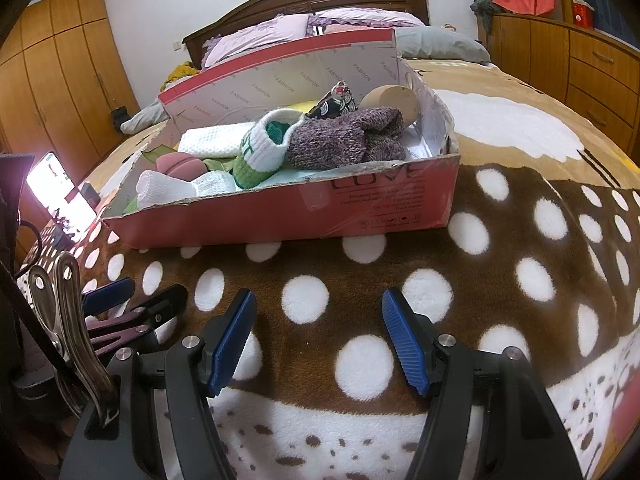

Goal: Organize soft objects

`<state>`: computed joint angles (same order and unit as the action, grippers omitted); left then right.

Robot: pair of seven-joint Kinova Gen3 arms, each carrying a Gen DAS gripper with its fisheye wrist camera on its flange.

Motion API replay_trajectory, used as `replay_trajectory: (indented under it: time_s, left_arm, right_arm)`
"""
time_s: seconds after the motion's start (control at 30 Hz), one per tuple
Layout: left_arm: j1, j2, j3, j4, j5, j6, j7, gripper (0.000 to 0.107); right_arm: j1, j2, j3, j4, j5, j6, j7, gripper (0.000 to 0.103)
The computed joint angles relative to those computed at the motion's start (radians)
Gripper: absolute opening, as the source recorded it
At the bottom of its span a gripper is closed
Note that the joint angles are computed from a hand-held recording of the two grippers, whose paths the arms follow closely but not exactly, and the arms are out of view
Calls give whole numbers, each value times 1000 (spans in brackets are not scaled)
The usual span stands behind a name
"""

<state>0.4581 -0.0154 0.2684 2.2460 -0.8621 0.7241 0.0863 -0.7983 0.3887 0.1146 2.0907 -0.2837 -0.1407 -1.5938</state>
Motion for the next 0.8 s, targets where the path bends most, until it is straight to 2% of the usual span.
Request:
replay_trajectory:
  time_s: [0.8]
  left_arm:
    - [47, 24, 2, -10, -29, 39, 54, 69]
  right_arm:
    - [15, 5, -15, 3, -5, -11, 7, 67]
